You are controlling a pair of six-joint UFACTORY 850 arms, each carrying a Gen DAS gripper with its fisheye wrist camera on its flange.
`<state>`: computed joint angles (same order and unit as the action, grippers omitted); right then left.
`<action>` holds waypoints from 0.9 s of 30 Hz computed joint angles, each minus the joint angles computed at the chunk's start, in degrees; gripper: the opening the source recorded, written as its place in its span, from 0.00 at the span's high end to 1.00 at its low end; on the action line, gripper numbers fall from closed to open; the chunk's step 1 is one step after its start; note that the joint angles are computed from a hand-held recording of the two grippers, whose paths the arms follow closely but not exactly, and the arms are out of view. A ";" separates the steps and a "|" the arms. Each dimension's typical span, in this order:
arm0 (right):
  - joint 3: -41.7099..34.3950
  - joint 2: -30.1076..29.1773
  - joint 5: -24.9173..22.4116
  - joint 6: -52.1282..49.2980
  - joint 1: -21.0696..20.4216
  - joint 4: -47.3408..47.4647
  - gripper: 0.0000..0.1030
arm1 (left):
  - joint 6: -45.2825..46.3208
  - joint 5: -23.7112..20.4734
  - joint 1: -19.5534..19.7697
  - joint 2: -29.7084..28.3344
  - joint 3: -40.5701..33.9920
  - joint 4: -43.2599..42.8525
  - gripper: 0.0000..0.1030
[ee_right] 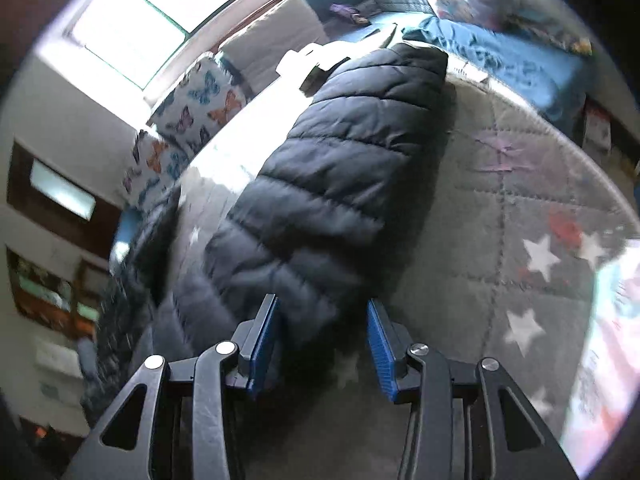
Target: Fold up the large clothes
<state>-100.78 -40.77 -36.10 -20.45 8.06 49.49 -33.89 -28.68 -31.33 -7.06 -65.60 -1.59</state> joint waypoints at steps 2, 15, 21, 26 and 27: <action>-0.24 -0.86 -0.76 -4.59 -0.90 7.89 0.53 | 0.34 -0.07 0.20 -0.93 -0.40 -0.80 0.68; -4.61 -5.17 -4.13 -14.15 -3.54 27.28 0.87 | 1.47 -0.51 1.42 -4.03 -1.88 -3.55 0.68; -3.62 -1.36 0.25 -13.88 -3.58 24.97 0.91 | 0.25 0.63 0.57 -3.88 -1.21 -1.12 0.64; -2.42 1.67 2.89 -13.20 -2.19 21.07 0.91 | -0.71 1.19 0.26 -1.91 0.14 -0.11 0.63; -1.84 3.29 3.98 -14.35 -1.42 19.95 0.91 | -1.41 1.33 0.19 -1.15 0.62 0.79 0.63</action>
